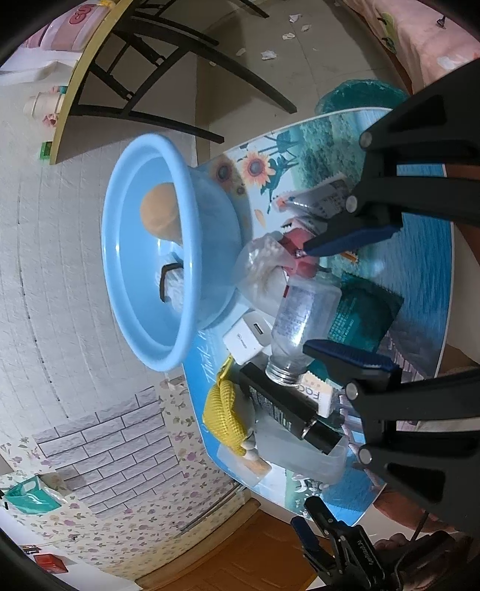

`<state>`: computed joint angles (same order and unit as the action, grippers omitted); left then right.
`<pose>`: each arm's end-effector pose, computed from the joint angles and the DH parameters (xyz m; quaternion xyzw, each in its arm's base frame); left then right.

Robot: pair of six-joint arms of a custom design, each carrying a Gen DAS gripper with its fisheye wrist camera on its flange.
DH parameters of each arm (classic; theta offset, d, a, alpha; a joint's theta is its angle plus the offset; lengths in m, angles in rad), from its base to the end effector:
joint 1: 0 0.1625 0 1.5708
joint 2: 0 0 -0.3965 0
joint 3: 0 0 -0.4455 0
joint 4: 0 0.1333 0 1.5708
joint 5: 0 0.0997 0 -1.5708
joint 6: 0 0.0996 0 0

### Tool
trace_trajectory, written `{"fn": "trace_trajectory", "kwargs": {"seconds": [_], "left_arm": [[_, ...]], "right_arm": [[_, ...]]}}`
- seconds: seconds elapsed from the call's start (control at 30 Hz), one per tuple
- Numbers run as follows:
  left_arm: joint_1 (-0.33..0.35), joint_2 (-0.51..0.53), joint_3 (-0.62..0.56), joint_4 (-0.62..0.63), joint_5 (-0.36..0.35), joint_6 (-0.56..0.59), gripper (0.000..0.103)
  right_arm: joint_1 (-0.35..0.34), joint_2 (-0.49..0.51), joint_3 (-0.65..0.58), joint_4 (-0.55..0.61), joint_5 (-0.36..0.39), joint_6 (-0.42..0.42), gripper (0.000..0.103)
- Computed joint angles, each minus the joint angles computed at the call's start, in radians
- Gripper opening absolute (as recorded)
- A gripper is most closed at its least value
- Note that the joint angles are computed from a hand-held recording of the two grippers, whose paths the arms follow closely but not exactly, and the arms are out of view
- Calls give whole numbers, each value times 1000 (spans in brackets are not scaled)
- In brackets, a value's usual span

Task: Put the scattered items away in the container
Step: 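Withdraw both tools from the basin back over the table, then grasp the white hook with the left tool while the right tool grasps the clear bottle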

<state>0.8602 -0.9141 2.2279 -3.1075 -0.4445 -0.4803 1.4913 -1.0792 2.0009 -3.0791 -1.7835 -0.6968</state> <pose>-0.1322 -0.4958 0.0259 0.0376 0.8416 -0.3754 0.3865 0.0648 -0.6004 0.1313 0.2599 -0.9162 0.2276 0.2029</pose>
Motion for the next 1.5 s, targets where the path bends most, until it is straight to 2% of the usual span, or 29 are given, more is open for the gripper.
{"fn": "trace_trajectory", "kwargs": {"seconds": [0.2,0.33,0.6,0.9,1.3,1.37,1.4,1.5], "left_arm": [[19,-3,0,5,5,-6,75],[33,-3,-2,12,-2,-8,75],[59,3,-6,3,-29,31,75],[94,9,-13,-15,-68,103,75],[127,37,-44,-80,-79,270,75],[132,44,-52,-97,-78,313,79],[132,45,-52,-103,-77,327,85],[140,56,-62,-123,-81,382,87]], "right_arm": [[4,9,-6,1,-14,6,47],[2,13,-12,11,-11,22,58],[6,30,-26,38,-11,45,62],[18,60,-47,58,-2,91,80],[45,119,-88,25,-50,131,98],[51,130,-96,22,-65,127,98],[55,138,-100,20,-73,127,98],[64,158,-114,13,-97,127,98]]}}
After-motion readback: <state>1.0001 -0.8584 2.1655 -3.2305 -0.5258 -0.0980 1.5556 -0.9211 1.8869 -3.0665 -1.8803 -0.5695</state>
